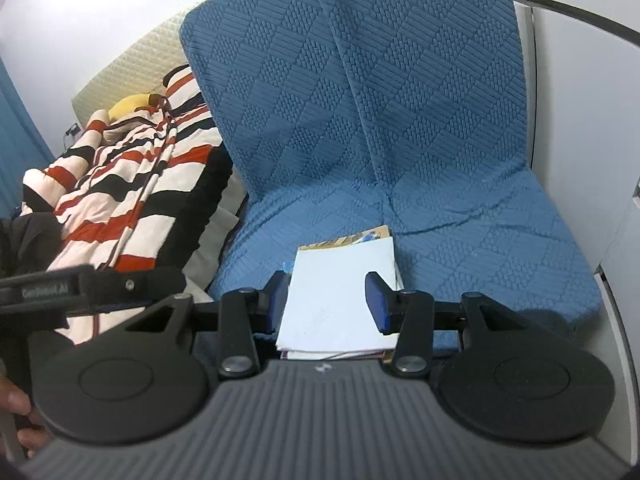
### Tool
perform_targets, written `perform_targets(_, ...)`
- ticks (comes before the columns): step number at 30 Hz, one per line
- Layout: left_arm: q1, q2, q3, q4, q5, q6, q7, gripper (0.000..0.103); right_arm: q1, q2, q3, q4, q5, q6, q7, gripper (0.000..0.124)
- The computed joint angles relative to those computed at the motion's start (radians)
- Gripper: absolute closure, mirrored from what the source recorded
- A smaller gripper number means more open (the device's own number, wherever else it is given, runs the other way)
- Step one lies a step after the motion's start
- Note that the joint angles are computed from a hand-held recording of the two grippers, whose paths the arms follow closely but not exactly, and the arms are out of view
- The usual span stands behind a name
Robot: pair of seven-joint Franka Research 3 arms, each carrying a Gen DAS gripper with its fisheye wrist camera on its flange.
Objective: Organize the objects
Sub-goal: 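Withdraw both open tools from the book stack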
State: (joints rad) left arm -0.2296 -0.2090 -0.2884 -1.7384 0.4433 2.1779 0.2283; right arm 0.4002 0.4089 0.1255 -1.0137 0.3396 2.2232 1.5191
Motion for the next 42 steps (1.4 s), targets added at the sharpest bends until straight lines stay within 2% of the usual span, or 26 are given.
perform_targets(9,-0.012,-0.029,-0.018,-0.031,0.011,-0.024,-0.026,0.001,0.01,-0.122,-0.007,-0.192,-0.028,0.095,-0.002,0.077)
perform_targets(16,-0.016,-0.05,-0.027,-0.052,0.016,-0.035,-0.061,0.001,0.019,-0.171,-0.007,-0.277,-0.058,0.127,0.016,0.077)
perform_targets(18,-0.018,-0.05,-0.031,-0.049,0.022,-0.043,-0.056,0.001,0.015,-0.178,-0.006,-0.291,-0.048,0.135,0.023,0.069)
perform_targets(19,-0.019,-0.046,-0.037,-0.041,0.031,-0.056,-0.054,0.001,0.015,-0.183,-0.006,-0.301,-0.047,0.147,0.029,0.061)
perform_targets(24,-0.026,-0.039,-0.048,-0.028,0.067,-0.07,-0.053,0.001,0.012,-0.207,-0.005,-0.348,-0.047,0.184,0.037,0.052)
perform_targets(26,-0.03,-0.037,-0.05,-0.028,0.074,-0.073,-0.056,0.001,0.01,-0.217,-0.005,-0.368,-0.043,0.2,0.036,0.038)
perform_targets(27,-0.031,-0.037,-0.051,-0.028,0.076,-0.074,-0.06,0.001,0.008,-0.222,-0.003,-0.378,-0.036,0.206,0.03,0.037)
perform_targets(30,-0.035,-0.037,-0.052,-0.039,0.082,-0.066,-0.077,0.001,0.008,-0.22,-0.003,-0.379,-0.044,0.188,0.034,0.036)
perform_targets(34,-0.042,-0.029,-0.041,-0.06,0.058,-0.027,-0.078,0.001,0.003,-0.224,-0.001,-0.407,-0.018,0.199,0.042,0.036)
perform_targets(42,-0.046,0.0,-0.036,-0.073,0.073,-0.015,-0.054,0.001,0.009,-0.206,-0.001,-0.426,-0.034,0.224,0.055,0.036)
